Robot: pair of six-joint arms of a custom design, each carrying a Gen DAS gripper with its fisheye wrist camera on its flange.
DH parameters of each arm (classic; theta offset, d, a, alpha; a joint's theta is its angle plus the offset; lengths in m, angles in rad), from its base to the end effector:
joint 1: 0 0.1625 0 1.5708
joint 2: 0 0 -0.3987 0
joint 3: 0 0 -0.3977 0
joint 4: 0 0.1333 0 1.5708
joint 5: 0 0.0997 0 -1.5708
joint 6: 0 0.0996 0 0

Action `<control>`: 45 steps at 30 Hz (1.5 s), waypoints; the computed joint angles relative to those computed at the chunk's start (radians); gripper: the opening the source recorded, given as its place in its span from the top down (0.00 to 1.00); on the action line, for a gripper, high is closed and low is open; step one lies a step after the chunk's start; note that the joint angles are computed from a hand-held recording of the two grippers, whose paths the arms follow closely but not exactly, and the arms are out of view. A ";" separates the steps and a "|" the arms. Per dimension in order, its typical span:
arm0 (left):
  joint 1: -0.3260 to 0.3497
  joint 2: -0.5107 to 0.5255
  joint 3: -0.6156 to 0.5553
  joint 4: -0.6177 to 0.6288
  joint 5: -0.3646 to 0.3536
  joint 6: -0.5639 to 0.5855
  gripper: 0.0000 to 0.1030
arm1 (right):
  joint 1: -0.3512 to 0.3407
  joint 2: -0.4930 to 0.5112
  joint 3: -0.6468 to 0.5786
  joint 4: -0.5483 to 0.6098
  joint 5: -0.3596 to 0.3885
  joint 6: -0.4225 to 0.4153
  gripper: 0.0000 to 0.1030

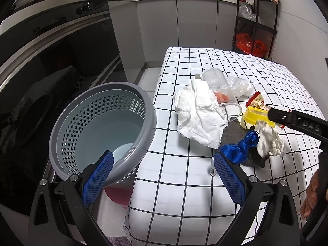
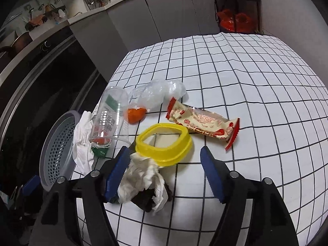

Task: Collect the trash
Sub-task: 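Reach the right gripper to the yellow plastic container and close on it, then lift the yellow container with the right gripper while the left gripper grasps the blue glove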

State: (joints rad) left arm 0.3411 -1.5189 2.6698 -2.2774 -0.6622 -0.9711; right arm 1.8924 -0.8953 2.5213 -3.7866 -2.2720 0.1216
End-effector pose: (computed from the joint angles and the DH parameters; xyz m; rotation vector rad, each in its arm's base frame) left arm -0.1614 -0.2821 0.0994 0.5358 2.1975 -0.7485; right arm 0.1769 -0.3126 0.0688 -0.0260 -2.4482 0.9167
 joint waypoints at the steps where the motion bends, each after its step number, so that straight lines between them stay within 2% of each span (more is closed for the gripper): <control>1: 0.002 -0.002 0.000 -0.003 -0.002 0.003 0.06 | 0.000 0.003 -0.009 0.012 0.000 -0.002 0.32; 4: 0.004 -0.011 0.002 -0.006 -0.007 0.008 0.06 | 0.004 0.023 -0.039 0.045 -0.027 -0.002 0.27; 15: 0.014 -0.016 0.005 -0.026 -0.012 0.030 0.06 | -0.023 0.080 -0.133 0.161 -0.089 0.033 0.27; 16: 0.014 -0.016 0.005 -0.027 -0.012 0.030 0.06 | -0.026 0.083 -0.132 0.150 -0.086 0.028 0.27; 18: 0.014 -0.019 0.006 -0.023 -0.013 0.027 0.06 | -0.029 0.079 -0.126 0.134 -0.077 0.021 0.35; 27: 0.010 0.003 0.003 -0.029 -0.003 0.028 0.06 | -0.019 0.045 -0.072 0.049 -0.030 -0.001 0.36; 33: 0.002 0.018 0.017 -0.106 -0.017 0.059 0.06 | 0.010 -0.022 0.012 -0.023 -0.009 0.028 0.36; 39: -0.030 0.124 0.016 -0.227 -0.021 0.127 0.06 | 0.046 -0.079 0.091 -0.113 -0.033 0.054 0.36; 45: -0.036 0.235 -0.006 -0.308 -0.028 0.180 0.06 | 0.032 -0.123 0.129 -0.137 0.023 0.060 0.36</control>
